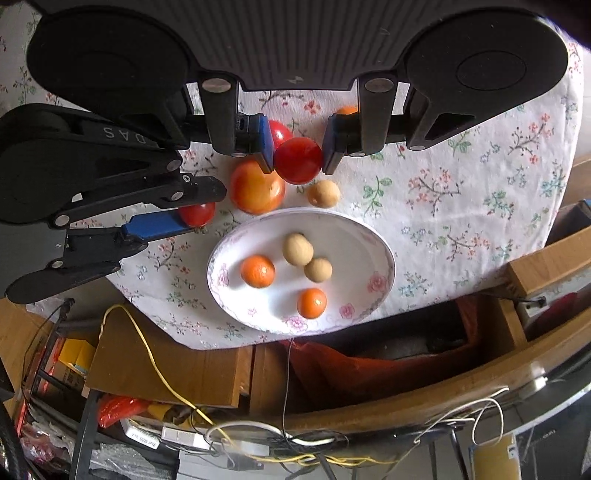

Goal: Organize fruits
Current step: 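Grasp a red cherry tomato with the left tool while the right tool grasps another, then carry both cherry tomatoes over the white bowl and open both tools to drop them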

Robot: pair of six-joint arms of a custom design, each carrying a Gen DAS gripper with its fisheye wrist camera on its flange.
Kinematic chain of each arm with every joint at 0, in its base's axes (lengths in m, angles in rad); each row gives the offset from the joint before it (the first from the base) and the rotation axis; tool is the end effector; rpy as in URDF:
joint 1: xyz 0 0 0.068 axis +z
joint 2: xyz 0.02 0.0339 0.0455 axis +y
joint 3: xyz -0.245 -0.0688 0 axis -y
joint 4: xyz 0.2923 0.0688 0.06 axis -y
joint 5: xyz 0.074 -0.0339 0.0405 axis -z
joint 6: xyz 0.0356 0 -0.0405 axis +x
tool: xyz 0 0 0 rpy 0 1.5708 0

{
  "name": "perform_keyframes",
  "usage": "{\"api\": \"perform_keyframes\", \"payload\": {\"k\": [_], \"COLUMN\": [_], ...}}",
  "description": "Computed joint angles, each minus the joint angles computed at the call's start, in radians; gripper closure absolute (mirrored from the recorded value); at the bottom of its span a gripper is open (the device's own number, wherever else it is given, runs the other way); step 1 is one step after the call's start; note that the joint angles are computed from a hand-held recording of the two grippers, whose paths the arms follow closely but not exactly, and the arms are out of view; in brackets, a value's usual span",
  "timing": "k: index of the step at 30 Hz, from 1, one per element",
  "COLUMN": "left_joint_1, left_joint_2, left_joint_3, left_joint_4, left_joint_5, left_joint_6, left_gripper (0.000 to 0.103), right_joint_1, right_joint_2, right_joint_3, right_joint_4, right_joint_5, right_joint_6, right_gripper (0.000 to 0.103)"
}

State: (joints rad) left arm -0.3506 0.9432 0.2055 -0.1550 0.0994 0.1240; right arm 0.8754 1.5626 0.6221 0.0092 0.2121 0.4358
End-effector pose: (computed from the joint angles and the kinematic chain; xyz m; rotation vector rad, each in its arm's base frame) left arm 0.1880 -0.0725 0.0744 0.6227 2.3905 -0.2205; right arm 0.2003 0.2284 0.0704 -0.4581 2.4537 0.2931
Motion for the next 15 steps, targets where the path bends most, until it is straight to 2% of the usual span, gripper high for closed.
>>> {"api": "perform_keyframes", "payload": {"k": [15], "left_joint_1": [-0.012], "left_joint_2": [-0.002], "left_joint_3": [0.020], "left_joint_4": [-0.008], "left_joint_5": [-0.017], "left_joint_6": [0.001], "left_gripper": [0.069], "right_joint_1": [-0.014], "right_joint_2": [-0.001], "right_joint_3": [0.013], "right_joint_4": [-0.005], "right_joint_5": [0.017], "right_joint_6": [0.010], "right_gripper": [0.074]}}
